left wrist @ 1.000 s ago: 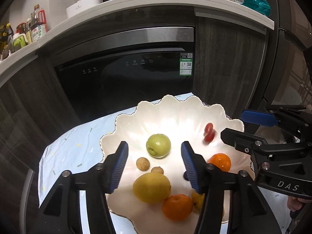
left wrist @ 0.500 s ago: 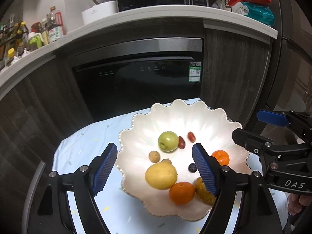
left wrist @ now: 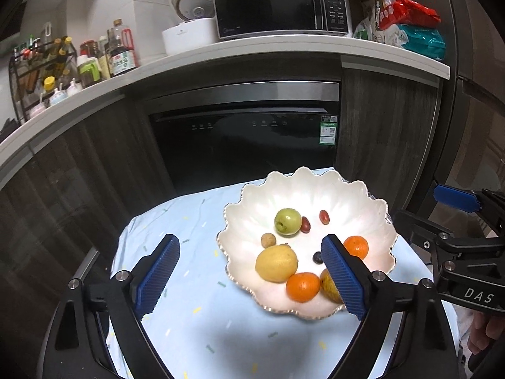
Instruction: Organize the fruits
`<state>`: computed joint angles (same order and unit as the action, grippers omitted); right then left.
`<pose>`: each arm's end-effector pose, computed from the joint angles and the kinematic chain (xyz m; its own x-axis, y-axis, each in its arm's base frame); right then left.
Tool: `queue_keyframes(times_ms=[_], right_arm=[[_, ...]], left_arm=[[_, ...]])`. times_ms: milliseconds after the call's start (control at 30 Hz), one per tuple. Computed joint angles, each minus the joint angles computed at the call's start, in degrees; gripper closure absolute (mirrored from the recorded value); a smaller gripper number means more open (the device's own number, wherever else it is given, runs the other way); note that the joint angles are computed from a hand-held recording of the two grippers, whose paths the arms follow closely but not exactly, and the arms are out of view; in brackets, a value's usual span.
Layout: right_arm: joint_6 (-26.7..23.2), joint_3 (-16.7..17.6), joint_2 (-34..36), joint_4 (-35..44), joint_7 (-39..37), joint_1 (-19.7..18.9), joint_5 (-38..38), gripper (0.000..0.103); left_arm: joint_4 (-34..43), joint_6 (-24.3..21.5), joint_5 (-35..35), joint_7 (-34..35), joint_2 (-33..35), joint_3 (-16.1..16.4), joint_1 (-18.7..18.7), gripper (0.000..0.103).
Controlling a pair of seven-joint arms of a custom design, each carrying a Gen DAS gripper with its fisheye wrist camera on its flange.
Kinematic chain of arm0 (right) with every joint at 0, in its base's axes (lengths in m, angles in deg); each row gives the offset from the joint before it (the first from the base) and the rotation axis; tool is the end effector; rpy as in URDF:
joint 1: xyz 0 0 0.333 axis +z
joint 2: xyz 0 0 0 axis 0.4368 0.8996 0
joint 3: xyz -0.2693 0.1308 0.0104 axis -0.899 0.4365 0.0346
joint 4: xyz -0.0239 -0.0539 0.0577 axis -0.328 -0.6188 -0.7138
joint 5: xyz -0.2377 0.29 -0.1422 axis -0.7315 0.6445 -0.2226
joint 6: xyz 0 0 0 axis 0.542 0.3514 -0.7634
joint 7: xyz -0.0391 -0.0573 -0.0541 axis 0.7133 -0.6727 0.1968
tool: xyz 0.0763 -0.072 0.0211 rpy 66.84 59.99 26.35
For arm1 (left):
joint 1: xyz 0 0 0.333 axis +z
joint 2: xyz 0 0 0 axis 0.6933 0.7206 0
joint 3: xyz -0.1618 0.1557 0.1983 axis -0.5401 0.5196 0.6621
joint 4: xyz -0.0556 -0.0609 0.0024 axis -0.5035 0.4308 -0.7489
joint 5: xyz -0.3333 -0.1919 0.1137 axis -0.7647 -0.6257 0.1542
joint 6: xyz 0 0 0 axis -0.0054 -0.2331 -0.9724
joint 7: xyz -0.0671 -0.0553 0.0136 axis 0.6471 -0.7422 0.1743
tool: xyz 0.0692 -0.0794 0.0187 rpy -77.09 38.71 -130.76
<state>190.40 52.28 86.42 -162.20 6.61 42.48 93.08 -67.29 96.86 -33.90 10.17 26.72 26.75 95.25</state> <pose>0.4951 0.1892 0.3972 0.2909 -0.9542 -0.0694 -0.5882 -0.1212 -0.7996 0.4816 -0.1228 0.4060 -0.0040 -0.9937 -0.1119 -0.6092 0.0911 -0.7878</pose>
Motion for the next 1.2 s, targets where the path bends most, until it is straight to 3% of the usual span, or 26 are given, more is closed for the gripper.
queue_keyframes(times_ms=[100, 233, 533, 800, 1200], right_arm=[[0.5, 3.6, -1.6, -1.6, -5.0, -1.9, 6.4, 0.018], [1.7, 6.7, -3.9, -4.2, -7.1, -3.4, 9.5, 0.018], [2.9, 8.2, -9.4, -10.1, -4.4, -3.4, 7.9, 0.018], [2.8, 7.3, -12.9, -14.5, 1.6, -2.2, 3.0, 0.018], [5.0, 11.3, -17.5, -20.6, 5.3, -4.1, 1.4, 0.018]], left_arm=[[-2.4, -1.0, -0.7, -0.9, -2.1, 4.5, -5.1, 0.009], [-5.4, -1.6, -0.6, -2.1, -5.0, 8.6, -9.8, 0.009], [-12.2, -3.8, -0.3, -5.7, -11.8, 16.9, -20.2, 0.005], [-17.6, -6.8, 0.8, -9.1, -18.1, 21.0, -26.7, 0.005], [-23.5, -11.1, 2.9, -13.7, -24.5, 25.6, -34.2, 0.005]])
